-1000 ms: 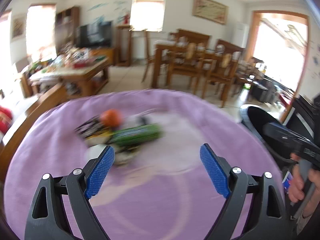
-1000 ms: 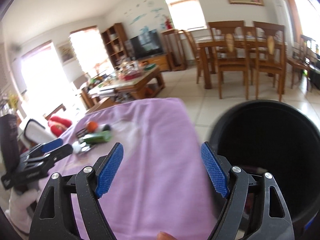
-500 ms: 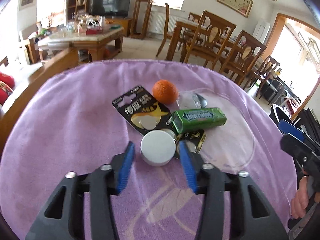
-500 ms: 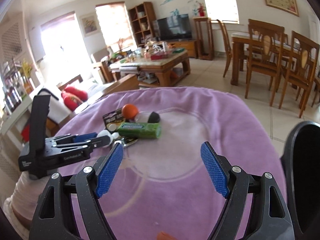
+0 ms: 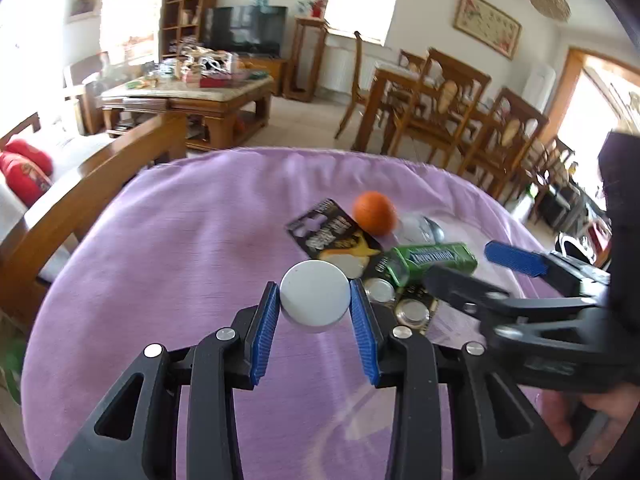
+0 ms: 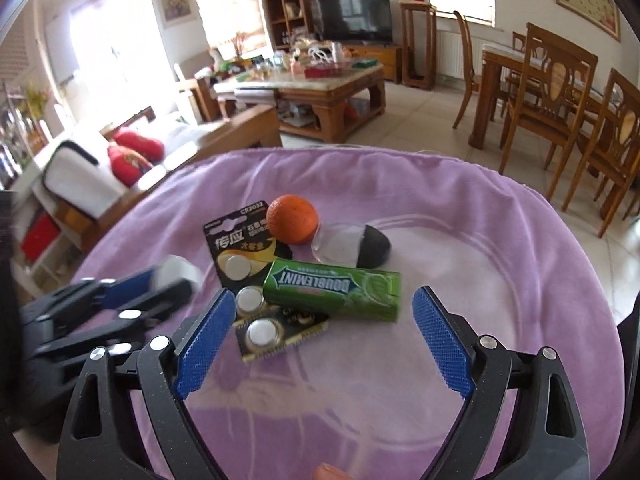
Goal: Collect trash
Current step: 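Grasp the white bottle cap with the left tool while the right tool grasps the green gum pack, then carry the cap and gum pack over the bin and open both tools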
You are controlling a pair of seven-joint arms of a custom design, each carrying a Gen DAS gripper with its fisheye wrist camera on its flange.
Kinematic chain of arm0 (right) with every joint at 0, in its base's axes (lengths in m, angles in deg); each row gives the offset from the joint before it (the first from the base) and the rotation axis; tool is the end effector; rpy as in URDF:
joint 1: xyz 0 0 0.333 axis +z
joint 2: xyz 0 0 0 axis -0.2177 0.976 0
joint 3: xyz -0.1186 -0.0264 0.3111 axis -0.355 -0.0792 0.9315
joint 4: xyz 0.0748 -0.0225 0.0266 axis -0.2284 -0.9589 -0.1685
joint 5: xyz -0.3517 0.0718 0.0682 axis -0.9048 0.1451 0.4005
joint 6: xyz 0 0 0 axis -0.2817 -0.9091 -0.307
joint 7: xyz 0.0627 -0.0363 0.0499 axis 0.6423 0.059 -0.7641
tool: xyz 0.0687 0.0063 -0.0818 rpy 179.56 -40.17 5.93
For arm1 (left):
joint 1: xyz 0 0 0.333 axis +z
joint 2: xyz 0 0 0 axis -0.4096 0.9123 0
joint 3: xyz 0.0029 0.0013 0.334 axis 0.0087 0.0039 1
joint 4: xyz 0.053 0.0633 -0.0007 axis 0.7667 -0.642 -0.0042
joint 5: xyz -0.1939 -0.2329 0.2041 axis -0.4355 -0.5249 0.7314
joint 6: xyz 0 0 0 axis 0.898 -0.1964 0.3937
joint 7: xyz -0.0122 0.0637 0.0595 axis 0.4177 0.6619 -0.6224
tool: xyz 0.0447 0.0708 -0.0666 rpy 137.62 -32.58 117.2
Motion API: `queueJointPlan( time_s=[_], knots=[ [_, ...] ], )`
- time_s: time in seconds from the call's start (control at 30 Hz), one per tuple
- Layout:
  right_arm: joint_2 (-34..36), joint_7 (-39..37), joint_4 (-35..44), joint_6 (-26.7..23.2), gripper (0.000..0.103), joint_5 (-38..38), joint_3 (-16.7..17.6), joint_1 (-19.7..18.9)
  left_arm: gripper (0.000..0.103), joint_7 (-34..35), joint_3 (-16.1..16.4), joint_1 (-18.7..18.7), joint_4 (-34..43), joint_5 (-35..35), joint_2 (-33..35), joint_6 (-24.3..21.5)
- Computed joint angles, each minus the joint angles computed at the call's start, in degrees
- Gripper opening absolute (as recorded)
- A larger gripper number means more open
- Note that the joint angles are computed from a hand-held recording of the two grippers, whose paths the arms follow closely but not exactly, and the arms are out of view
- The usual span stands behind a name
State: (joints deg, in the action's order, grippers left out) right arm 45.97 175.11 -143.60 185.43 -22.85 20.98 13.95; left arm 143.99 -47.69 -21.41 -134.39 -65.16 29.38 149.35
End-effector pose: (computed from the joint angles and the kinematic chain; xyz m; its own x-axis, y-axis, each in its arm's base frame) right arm 0.6388 0.2667 0.4477 -0.1249 -0.9878 -0.0934 -0.7399 0.1554 -0.6545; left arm 0.6988 -0.1582 0.4523 -0.4982 -0.8460 0.1899 -0.6637 0.2312 -0.7114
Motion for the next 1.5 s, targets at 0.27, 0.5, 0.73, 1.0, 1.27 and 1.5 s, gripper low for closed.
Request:
queueJointPlan(
  time_s=[0.27, 0.5, 0.73, 1.0, 1.27, 1.5],
  knots=[
    [6.83, -2.03, 10.75, -9.23, 0.087, -1.27, -0.97, 1.99, 0.036, 0.24, -0.74, 1.52, -0.83, -3.20, -0.89, 1.43],
    [7.45, -1.02, 11.29, -9.59, 0.079, -2.60, -1.26, 2.06, 0.036, 0.71, -1.04, 1.79, -0.72, -4.25, -0.83, 1.49],
    [-2.89, 8.73, -3.69, 1.71, 0.079, -8.94, -3.48, 2.84, 0.036, 4.99, -3.60, 3.51, -1.29, -7.10, -0.90, 2.79],
    [-17.59, 32.09, -20.55, 8.37, 0.079, -32.05, -6.13, 3.41, 0.036, 22.04, -10.45, 6.87, -3.17, -17.29, -1.84, 4.62],
    [-32.36, 49.47, -35.03, 7.27, 0.079, -49.26, -2.56, -2.84, 0.036, 25.02, -7.82, 4.21, -2.56, -24.46, -3.10, -1.01],
    [-46.40, 57.10, -48.11, 6.12, 0.079, -55.95, -0.08, -11.29, 0.036, 32.12, -8.99, 0.49, -8.54, -32.84, -10.08, -4.44]
  ],
)
